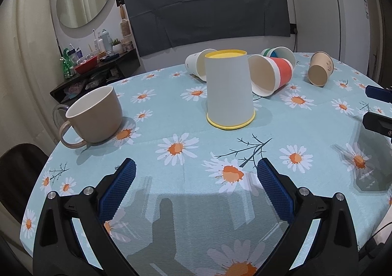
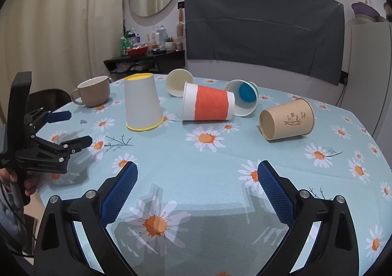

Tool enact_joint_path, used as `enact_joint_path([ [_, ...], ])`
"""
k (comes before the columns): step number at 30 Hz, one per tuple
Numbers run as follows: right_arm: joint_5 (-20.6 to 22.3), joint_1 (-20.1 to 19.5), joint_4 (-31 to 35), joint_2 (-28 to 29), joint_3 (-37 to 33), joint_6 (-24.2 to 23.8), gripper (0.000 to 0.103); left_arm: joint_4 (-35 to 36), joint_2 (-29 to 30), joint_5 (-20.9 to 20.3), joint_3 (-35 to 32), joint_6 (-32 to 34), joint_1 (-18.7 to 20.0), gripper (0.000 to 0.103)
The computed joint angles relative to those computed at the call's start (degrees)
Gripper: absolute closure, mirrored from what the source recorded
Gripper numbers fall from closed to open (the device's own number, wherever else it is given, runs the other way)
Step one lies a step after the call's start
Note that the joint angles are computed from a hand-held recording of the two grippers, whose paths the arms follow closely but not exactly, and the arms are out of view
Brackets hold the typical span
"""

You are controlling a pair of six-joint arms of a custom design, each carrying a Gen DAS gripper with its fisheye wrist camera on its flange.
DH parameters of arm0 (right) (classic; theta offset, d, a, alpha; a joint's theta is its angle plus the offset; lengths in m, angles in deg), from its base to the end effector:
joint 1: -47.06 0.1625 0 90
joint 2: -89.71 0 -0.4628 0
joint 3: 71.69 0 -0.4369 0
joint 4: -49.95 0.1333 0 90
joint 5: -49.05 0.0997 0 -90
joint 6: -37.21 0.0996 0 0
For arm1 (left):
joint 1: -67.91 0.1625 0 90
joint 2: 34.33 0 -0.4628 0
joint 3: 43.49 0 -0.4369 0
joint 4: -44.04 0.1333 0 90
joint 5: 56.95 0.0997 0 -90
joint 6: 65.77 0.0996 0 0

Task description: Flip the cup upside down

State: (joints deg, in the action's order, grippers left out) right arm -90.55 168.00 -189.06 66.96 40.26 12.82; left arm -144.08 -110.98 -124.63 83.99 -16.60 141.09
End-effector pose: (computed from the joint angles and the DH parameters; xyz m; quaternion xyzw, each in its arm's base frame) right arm 0.3263 -0.4326 -0.0417 0.1801 -0.7940 0.4726 0.3372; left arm 0.0139 -0.5455 0.2848 0.4243 0.7961 -0.3285 0.2799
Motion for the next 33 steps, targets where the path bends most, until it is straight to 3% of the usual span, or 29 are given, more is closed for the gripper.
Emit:
enact_joint_path([
  [24,0.5,-0.3,1.5,-0.4,0.3,1.1,0.009,1.0,-0.6,-1.3,0.4,1.4,0.1,0.006],
  [29,0.4,-0.2,1.2,-0.2,0.2,0.6,0.009,1.6,-0.1,0.7,-0.3,-0.8,-0.2,0.006],
  [33,0.4,-0.2,1.2,-0.1,0.2,0.7,0.009,3.8,-0.5,-0.1,-1.1,-2.8,0.3,0.006],
])
